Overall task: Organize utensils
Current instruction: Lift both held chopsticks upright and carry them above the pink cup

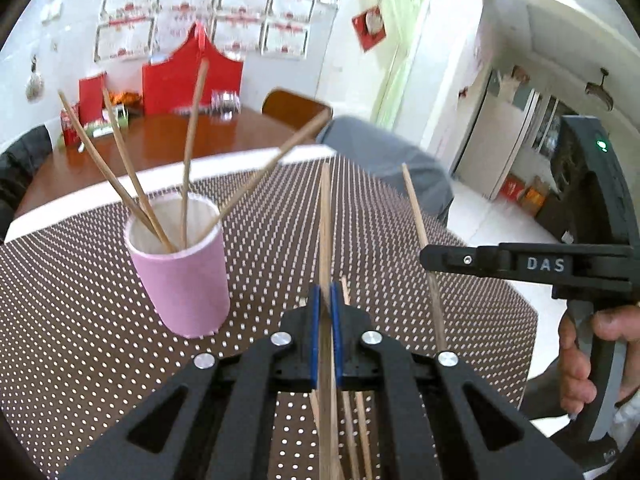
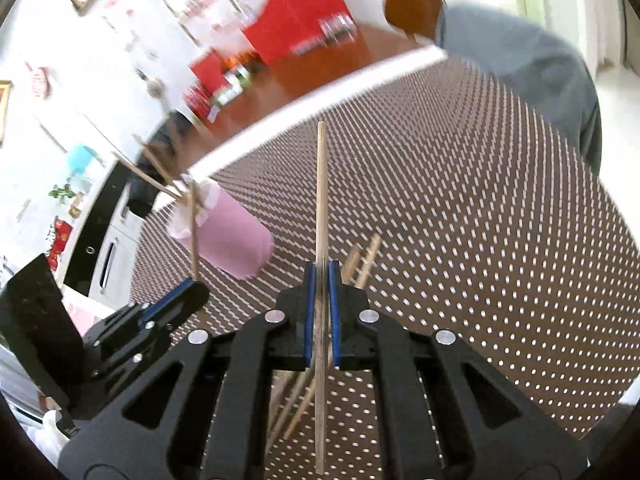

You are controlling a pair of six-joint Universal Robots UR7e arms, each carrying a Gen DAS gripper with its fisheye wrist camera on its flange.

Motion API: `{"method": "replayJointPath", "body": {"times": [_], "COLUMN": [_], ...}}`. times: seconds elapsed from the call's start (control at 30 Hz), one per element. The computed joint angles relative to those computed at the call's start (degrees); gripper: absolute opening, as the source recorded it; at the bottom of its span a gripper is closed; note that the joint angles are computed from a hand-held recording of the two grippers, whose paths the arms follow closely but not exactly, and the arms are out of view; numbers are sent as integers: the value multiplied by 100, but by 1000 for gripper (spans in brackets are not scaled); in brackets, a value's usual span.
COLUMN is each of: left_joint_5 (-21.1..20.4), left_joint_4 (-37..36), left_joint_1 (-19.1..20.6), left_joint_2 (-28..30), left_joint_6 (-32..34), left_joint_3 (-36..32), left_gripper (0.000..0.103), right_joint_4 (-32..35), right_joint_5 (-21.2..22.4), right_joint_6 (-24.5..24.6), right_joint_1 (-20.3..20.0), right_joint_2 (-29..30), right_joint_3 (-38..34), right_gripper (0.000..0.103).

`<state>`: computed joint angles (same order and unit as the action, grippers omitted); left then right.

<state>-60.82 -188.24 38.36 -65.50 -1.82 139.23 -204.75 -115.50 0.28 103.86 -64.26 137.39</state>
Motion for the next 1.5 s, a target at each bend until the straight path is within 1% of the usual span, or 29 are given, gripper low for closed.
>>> {"method": "replayJointPath", "body": {"times": [0.07, 0.1, 0.23, 0.3, 0.33, 0.47, 0.7, 0.8, 0.93, 1.03, 1.17, 1.27, 1.33, 1.5], "left_joint_5": [26, 47, 144, 174, 249, 364, 307, 284, 272, 216, 106, 169, 294, 269], "left_joint_4": [-107, -199, -645, -898, -997, -1437, -2329, -2607, -3118, -3431, -3675, -3947, -4139, -4148], "left_joint_1": [-56, -86, -204, -229, -278, -347, -82, 49, 184, 286, 413, 444, 468, 642], "left_joint_2": [-186, -246, -422, -468, -518, -625, -453, -366, -204, -72, 60, 232, 406, 673], "left_joint_6": [-15, -15, 133, 214, 223, 310, 616, 727, 1068, 1325, 1441, 1715, 1961, 2025], "left_joint_3": [63, 89, 136, 140, 144, 118, -174, -324, -570, -793, -1043, -1237, -1381, -1560], "left_gripper": [6, 6, 6, 6, 6, 6, 6, 6, 6, 6, 6, 6, 6, 6], "right_joint_4": [-498, -713, -1525, -1693, -1684, -1854, -2118, -2235, -2449, -2516, -2550, -2552, -2526, -2490], "right_joint_5": [-25, -73, 38, 57, 33, 216, 593, 727, 896, 995, 1150, 1250, 1298, 1375], "right_joint_6": [-271, -314, -828, -999, -1010, -1244, -1688, -1840, -2086, -2119, -2181, -2297, -2317, -2300], "right_joint_1": [214, 334, 662, 826, 916, 1054, 1051, 1029, 984, 959, 918, 870, 842, 778], "right_joint_2": [89, 206, 456, 526, 550, 788, 1153, 1324, 1539, 1664, 1844, 1923, 1968, 2034], "right_joint_3": [29, 27, -109, -227, -286, -664, -1243, -1465, -1717, -1881, -2082, -2153, -2205, -2272], "right_gripper": [7, 7, 7, 7, 7, 7, 7, 7, 7, 7, 7, 7, 7, 7]}}
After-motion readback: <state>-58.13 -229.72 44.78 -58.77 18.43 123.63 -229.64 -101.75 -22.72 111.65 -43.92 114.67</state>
